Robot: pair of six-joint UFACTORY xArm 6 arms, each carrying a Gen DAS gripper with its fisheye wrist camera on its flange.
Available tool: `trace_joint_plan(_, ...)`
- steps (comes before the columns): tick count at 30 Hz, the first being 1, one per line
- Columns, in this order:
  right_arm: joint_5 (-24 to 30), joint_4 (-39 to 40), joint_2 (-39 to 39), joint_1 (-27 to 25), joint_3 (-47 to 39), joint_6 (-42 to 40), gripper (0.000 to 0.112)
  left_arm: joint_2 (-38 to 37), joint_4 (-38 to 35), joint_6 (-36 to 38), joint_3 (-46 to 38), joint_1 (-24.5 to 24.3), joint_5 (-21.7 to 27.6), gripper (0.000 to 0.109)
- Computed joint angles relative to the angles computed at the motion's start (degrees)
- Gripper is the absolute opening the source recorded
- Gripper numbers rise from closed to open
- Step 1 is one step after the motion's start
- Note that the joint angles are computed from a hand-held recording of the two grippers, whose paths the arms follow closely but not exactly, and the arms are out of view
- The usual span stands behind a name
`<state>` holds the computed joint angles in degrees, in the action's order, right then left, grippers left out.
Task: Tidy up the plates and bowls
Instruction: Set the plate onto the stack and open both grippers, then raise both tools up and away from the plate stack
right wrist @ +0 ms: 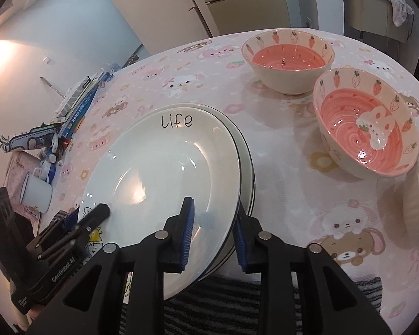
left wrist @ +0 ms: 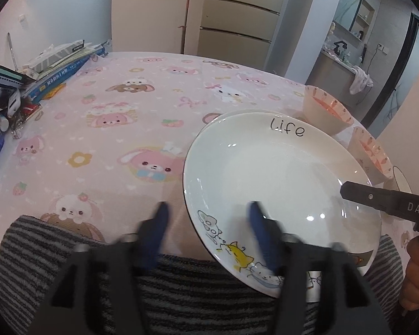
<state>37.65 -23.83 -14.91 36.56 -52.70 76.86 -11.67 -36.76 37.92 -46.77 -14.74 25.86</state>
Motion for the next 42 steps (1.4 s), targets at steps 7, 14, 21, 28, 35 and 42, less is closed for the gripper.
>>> trace_joint_plan(7,-1.6,1.4,-1.4,-0.4,1.3,0.1,0.027,0.3,-1.7,0.4,-0.4,0.7,1.2,0.074)
trace_joint_plan(14,-1.4,1.7,-1.6,-0.2,1.4,-0.9,0.027,1.0,-4.3,1.4,-1.3,1.9,3.6,0.074)
trace_joint_plan(21,-0.8,1.0,-2.2,0.7,1.5,-0.1,0.026,-2.0,-3.4,2.5,1.5,1.4,1.9,0.074)
trace_joint_plan(28,2.3,-3.5,-2.3,3.0,0.9,3.7,0.021,-8.9,-9.2,9.5,5.6,0.6,1.2,0.071)
trace_joint_plan(35,10.7,-9.8,-0.5,6.1,-2.0,7.2,0.019,-6.6,-12.1,12.9,4.4,0.4,2.4,0.005)
trace_joint_plan(42,10.5,-10.3,-0.7,5.3,-1.3,7.7,0.017,-7.5,-12.8,13.3,5.7,-0.7,-1.0,0.005)
